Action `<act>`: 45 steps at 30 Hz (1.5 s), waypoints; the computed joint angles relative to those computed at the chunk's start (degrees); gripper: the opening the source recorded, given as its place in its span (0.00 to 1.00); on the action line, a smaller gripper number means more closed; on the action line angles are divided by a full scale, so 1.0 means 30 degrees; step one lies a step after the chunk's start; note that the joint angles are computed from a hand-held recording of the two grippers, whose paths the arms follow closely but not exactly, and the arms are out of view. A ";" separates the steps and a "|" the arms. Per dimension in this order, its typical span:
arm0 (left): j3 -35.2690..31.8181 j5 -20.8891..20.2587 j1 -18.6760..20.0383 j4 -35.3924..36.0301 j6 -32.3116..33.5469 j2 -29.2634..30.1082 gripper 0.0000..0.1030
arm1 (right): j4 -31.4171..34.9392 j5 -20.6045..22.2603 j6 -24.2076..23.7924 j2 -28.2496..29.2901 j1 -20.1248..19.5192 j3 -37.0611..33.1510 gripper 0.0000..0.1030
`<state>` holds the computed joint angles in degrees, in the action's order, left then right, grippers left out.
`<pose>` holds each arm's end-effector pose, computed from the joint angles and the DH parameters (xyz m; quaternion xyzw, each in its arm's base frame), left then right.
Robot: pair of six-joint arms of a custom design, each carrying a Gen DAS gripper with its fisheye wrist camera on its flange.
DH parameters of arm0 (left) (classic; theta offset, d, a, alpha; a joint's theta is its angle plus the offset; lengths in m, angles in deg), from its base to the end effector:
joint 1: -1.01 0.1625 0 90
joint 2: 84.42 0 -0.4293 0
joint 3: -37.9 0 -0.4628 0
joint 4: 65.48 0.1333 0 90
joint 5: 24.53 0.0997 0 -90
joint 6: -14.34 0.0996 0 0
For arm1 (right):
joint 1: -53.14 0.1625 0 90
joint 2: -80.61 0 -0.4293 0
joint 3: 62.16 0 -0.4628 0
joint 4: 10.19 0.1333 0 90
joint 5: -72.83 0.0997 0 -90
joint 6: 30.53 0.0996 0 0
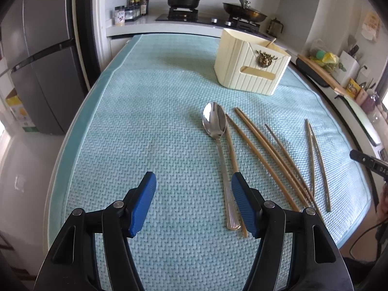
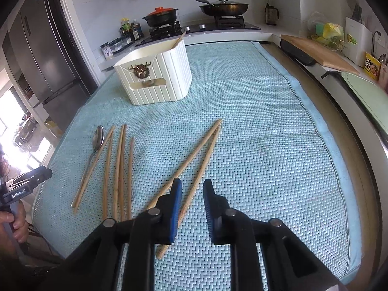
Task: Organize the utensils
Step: 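Move both open tools back over the remaining spoon and chopsticks, then close the left tool on the large metal spoon's bowl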
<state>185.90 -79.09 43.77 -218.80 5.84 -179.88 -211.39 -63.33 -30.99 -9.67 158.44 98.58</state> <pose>-0.1300 -0.3804 0.1614 0.2876 0.9041 -0.2208 0.2260 0.1314 -0.2474 0.1684 -0.0169 -0.8730 0.3650 0.3231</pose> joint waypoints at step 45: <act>-0.7802 -0.5934 0.4646 -0.0565 0.7711 0.9762 0.69 | -0.3023 0.0155 -0.4479 0.5600 -0.4848 -0.4160 0.10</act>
